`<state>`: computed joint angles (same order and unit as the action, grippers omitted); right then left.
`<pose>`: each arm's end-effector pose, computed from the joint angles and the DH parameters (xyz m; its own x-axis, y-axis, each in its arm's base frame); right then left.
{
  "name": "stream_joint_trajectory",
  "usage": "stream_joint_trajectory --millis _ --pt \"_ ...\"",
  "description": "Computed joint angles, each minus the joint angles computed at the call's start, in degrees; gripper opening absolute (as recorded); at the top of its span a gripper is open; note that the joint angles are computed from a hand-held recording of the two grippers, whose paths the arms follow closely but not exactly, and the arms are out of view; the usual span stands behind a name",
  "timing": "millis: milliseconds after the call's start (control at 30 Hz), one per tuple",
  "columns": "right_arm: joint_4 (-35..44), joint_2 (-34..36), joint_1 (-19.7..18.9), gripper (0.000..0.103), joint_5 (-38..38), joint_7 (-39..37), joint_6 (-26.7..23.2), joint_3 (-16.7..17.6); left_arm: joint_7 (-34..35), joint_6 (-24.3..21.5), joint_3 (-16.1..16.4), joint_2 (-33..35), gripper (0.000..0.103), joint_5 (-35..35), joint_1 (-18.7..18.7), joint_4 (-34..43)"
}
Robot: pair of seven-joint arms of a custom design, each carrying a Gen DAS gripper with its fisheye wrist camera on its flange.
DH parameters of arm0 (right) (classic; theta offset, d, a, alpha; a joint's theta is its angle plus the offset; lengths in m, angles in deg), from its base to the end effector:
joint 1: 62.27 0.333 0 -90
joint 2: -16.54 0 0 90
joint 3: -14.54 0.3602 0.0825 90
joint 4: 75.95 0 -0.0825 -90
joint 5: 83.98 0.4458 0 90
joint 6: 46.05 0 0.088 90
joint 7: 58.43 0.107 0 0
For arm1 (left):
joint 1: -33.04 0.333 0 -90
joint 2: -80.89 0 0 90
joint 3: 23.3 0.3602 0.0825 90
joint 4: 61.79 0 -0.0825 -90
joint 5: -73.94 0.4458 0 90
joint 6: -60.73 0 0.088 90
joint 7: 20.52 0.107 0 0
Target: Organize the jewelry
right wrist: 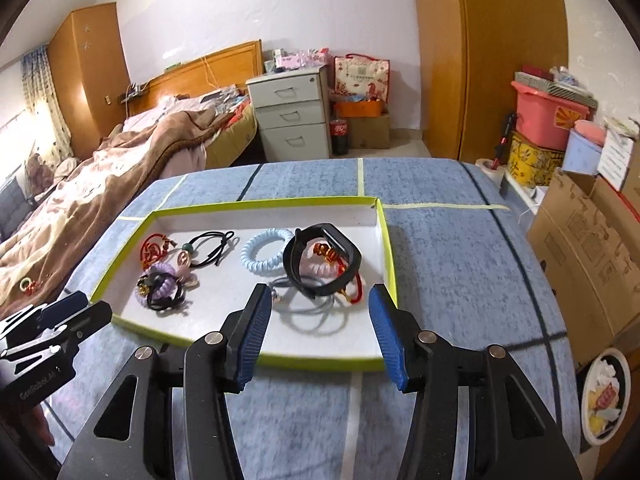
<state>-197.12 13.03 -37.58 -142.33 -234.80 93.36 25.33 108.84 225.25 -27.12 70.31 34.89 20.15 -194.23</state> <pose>0.5017 0.3567 0.4974 -0.2837 -0.9546 -0.0907 -0.6052 0.2516 -0.7553 0.5536 -0.1307 0.5074 -0.4140 -0.9060 0.0879 -0.6538 0.2288 -0.7213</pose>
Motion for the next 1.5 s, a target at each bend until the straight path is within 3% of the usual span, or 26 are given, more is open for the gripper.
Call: stream_joint_trajectory --millis 167,267,367,467,833,1000,1333,1500 --pt "-1.1 -1.7 1.0 0.052 -2.6 2.8 -1.1 1.6 -0.8 2.1 0.3 -3.0 0.052 -0.7 -0.8 -3.2" --pt "-1.7 -2.5 1.7 0.052 -4.2 5.1 -2.7 2.6 -3.0 4.6 -0.1 -4.8 0.052 2.8 -0.7 -5.7" --pt "-2.6 -3.6 2.3 0.052 -6.5 7.9 -4.3 3.7 -1.5 5.5 2.8 -6.5 0.052 2.0 -4.0 -7.7" --pt "-2.7 -3.8 3.1 0.052 -7.5 8.9 -7.1 4.7 -4.1 7.6 2.4 -7.8 0.052 4.8 -3.7 -9.5" --pt "-3.3 -3.8 5.7 0.052 -7.8 10.4 -10.7 5.7 -3.0 10.1 11.3 -12.4 0.052 4.0 -14.1 -13.8" --pt "-3.6 -3.8 6.2 0.052 -8.1 11.6 -10.9 5.8 -5.2 12.4 10.1 -12.8 0.052 6.5 -13.6 -14.8" --pt "-3.6 -3.8 6.6 0.052 -8.1 12.4 -11.4 5.7 -8.8 14.1 14.4 -13.4 0.052 10.4 -17.6 -15.7" --pt "-3.5 -3.7 6.6 0.052 -8.2 12.6 -11.4 5.7 -10.6 14.0 14.1 -13.3 0.052 12.1 -17.1 -15.7"
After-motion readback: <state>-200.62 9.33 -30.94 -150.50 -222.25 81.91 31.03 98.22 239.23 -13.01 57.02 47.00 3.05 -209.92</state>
